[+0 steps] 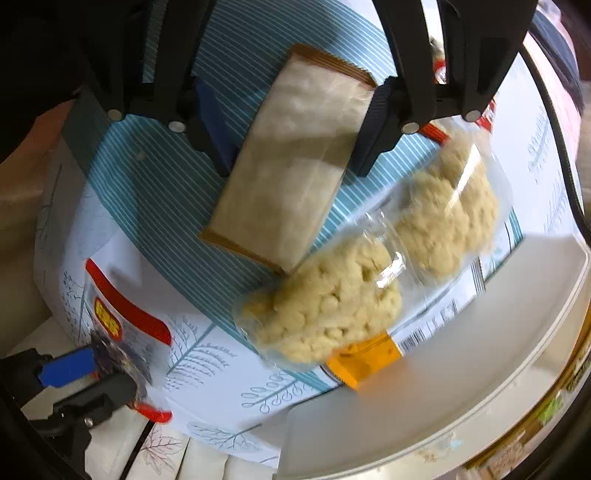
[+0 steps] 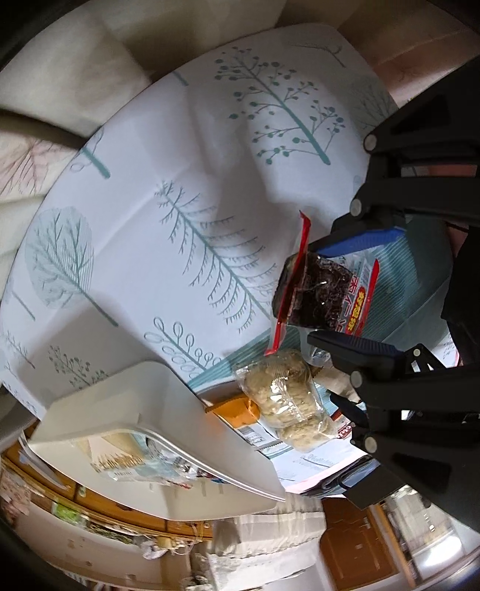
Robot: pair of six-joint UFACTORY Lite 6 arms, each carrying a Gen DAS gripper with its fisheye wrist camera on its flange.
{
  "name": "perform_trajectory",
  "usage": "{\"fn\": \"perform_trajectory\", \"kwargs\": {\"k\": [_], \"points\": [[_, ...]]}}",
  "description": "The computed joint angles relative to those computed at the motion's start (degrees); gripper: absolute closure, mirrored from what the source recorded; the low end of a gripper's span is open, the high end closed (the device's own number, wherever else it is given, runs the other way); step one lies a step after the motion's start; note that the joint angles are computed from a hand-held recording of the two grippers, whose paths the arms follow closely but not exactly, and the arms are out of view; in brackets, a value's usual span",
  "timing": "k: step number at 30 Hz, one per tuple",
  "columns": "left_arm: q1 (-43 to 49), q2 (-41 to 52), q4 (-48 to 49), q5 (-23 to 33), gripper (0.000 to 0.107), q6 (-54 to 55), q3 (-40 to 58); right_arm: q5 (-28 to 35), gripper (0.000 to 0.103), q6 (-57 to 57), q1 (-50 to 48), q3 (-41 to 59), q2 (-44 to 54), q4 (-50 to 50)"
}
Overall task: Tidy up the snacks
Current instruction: 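Grasp the brown paper bread bag with the left tool while the right tool holds the red-labelled bag, then carry both bags over the white tray and open both tools to drop them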
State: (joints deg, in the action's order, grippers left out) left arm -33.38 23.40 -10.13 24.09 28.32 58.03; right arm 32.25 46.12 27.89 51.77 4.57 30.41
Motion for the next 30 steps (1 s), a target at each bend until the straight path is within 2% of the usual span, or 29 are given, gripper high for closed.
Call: {"fn": "perform_trajectory", "kwargs": {"k": [8, 15, 20, 24, 30], "points": [[2.85, -6.36, -3.93, 1.78, 0.049, -1.49, -5.78, 2.85, 0.062, -4.17, -0.16, 7.18, 3.9, -3.18], [7.1, -13.73, -4.69, 6.74, 0.048, -3.42, -5.86, 5.59, 0.062, -7.39, 0.58, 15.67, 7.63, -8.01], [9.47, -16.05, -2.41, 11.68, 0.048, -8.25, -1.06, 5.24, 0.062, -10.29, 1.58, 21.85, 9.71, -11.85], [9.53, -14.3, 0.25, 15.46, 0.048, -14.13, 6.63, 4.74, 0.062, -11.09, 2.6, 27.91, 12.16, -17.11], [10.14, -5.91, 0.48, 19.44, 0.048, -19.14, 21.89, 3.43, 0.062, -11.68, 2.71, 35.63, 16.76, -22.39]]}}
